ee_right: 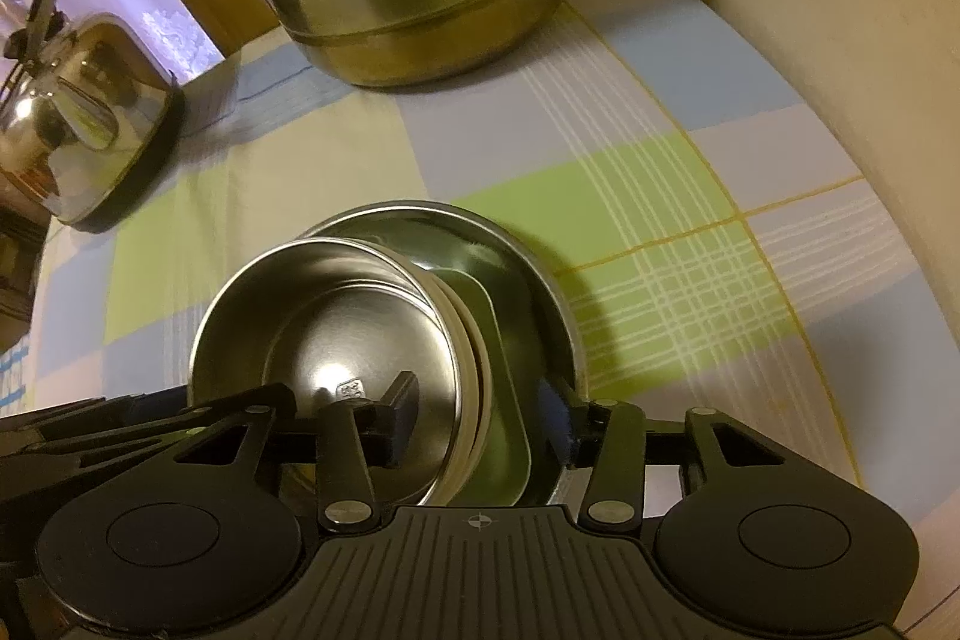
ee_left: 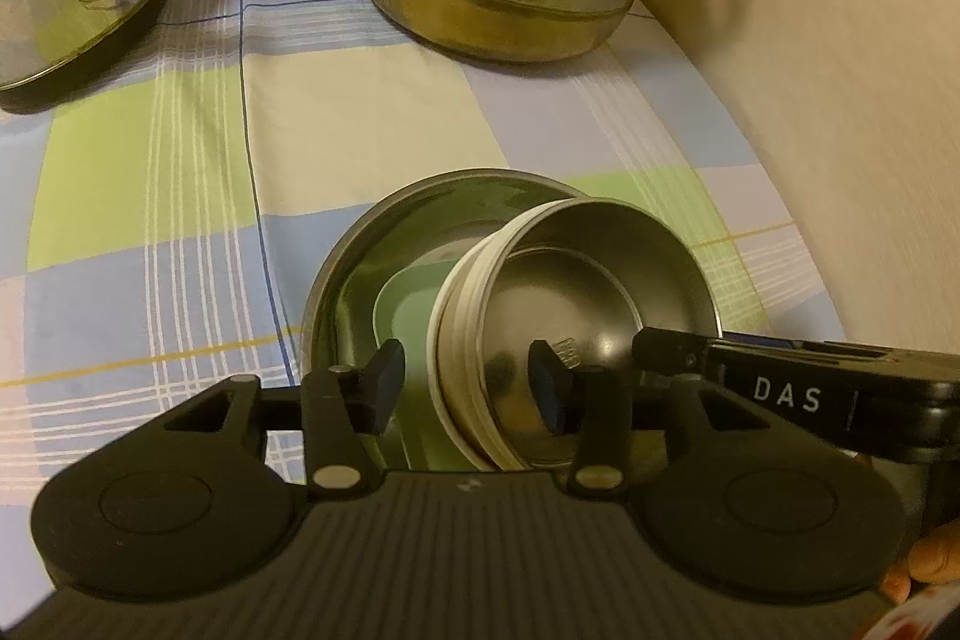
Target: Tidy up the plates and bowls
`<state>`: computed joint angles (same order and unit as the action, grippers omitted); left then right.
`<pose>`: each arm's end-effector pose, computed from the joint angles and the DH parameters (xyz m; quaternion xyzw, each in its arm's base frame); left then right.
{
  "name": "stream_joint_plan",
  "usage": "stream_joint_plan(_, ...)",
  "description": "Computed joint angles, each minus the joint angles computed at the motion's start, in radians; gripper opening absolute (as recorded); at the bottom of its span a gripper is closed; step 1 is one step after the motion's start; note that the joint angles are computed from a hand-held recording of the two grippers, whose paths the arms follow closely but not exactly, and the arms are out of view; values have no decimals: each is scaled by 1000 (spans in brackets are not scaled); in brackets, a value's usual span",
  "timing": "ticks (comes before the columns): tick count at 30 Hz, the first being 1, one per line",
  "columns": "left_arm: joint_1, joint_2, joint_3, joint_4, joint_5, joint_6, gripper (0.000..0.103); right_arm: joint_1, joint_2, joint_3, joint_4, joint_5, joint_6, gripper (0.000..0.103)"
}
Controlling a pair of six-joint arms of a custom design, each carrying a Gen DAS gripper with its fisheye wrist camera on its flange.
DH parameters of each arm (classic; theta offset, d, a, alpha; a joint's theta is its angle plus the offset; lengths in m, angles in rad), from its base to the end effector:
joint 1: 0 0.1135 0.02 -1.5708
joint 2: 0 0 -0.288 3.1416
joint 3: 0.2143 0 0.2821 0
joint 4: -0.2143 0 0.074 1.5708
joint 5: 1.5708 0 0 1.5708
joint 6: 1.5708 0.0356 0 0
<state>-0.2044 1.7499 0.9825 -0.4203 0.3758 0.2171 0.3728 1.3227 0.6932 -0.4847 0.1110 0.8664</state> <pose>0.3414 -0.0841 0.1493 0.2365 0.9357 -0.1822 0.1882 0.2395 0.0894 0.1807 0.2498 0.9400 0.0872 0.2153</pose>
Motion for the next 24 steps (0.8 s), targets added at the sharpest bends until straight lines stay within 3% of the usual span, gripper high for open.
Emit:
stream_joint_plan(7, 6, -63, -42, 14, 4, -16, 50, 19, -79, -30, 3, 16, -5, 54)
stream_joint_plan(14, 27, -190, -124, 44, 1, -14, 58, 47, -239, -100, 3, 50, -13, 69)
stream_joint_plan(20, 51, -327, -201, 44, 5, -11, 62, 107, -395, -140, -69, 112, 1, 74)
stream_joint_plan(24, 63, -445, -264, 40, -4, -8, 71, 160, -499, -160, -126, 142, 29, 76)
